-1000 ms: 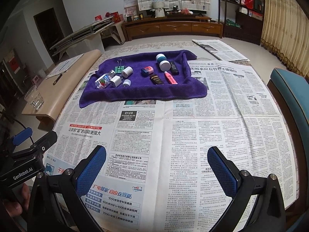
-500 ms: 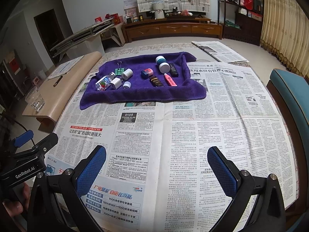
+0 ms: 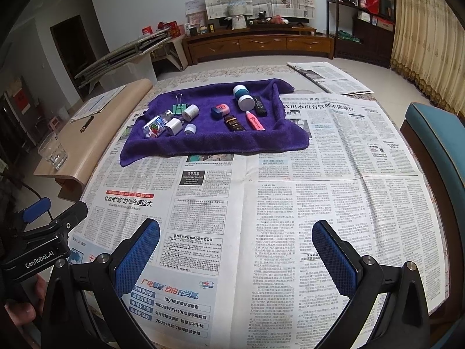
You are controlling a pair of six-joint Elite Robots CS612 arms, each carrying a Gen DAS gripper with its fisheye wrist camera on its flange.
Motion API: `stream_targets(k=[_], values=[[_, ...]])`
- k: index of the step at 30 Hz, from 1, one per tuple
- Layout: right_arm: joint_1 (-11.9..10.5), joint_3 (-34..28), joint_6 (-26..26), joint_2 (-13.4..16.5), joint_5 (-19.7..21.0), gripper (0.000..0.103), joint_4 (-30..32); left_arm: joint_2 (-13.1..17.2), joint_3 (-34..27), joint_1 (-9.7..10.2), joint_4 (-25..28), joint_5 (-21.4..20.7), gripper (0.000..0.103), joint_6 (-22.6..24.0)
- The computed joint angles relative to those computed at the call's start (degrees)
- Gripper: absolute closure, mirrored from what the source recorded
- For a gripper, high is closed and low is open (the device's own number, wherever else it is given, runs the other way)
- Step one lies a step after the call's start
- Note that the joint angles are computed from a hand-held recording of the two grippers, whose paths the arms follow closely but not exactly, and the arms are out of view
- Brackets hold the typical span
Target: Organize rigid objects
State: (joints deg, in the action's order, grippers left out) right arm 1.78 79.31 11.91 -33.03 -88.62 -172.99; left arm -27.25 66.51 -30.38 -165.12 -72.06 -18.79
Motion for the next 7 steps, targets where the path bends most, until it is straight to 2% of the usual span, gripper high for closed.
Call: stream_targets(k=[5,7], values=[[-0.01,0.02,-0.02,-0.04,0.03,0.000,-0.01,0.03,0.10,-0.03,-0.47,0.05,0.000,0.26],[-0.03,0.02,0.07,-0.08,0.17,0.000,0.05,0.17,0.60,-0.45,-2.57,2.75,0.000,1.22]])
